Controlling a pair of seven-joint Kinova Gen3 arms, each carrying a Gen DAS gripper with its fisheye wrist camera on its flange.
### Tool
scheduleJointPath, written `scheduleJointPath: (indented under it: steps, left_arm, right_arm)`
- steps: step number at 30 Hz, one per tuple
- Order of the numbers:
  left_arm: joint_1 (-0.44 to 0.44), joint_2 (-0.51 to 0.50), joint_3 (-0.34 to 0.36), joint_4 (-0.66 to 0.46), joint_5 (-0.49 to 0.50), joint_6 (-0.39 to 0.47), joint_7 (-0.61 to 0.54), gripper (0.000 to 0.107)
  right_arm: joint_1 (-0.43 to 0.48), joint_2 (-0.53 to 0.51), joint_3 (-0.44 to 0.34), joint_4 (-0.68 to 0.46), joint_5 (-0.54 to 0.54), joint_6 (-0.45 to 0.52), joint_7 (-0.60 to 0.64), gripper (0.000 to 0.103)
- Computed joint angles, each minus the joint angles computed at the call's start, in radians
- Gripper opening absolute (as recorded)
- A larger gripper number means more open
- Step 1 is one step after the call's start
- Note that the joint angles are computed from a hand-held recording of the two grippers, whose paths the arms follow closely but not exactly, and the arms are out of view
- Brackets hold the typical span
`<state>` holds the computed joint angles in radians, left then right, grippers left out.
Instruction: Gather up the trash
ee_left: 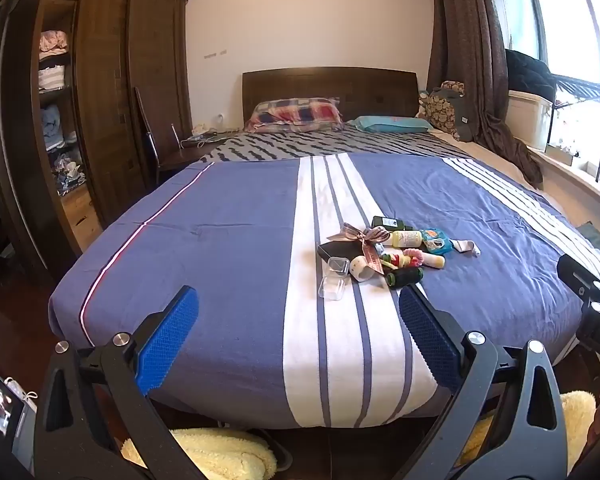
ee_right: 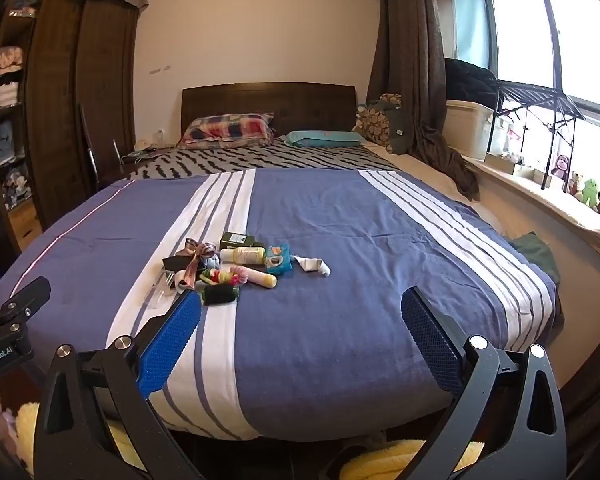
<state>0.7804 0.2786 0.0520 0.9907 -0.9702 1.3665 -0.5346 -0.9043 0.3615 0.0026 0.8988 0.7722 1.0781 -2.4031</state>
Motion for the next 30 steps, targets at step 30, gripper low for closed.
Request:
scheduleJointPath:
  steps: [30]
  left_arm:
    - [0.007, 0.001, -0.003, -0.028, -0.001, 0.027, -0.020, 0.095]
  right_arm:
    - [0.001, -0.007, -0.004, 0.007, 0.007, -0.002, -0.004, 0.100]
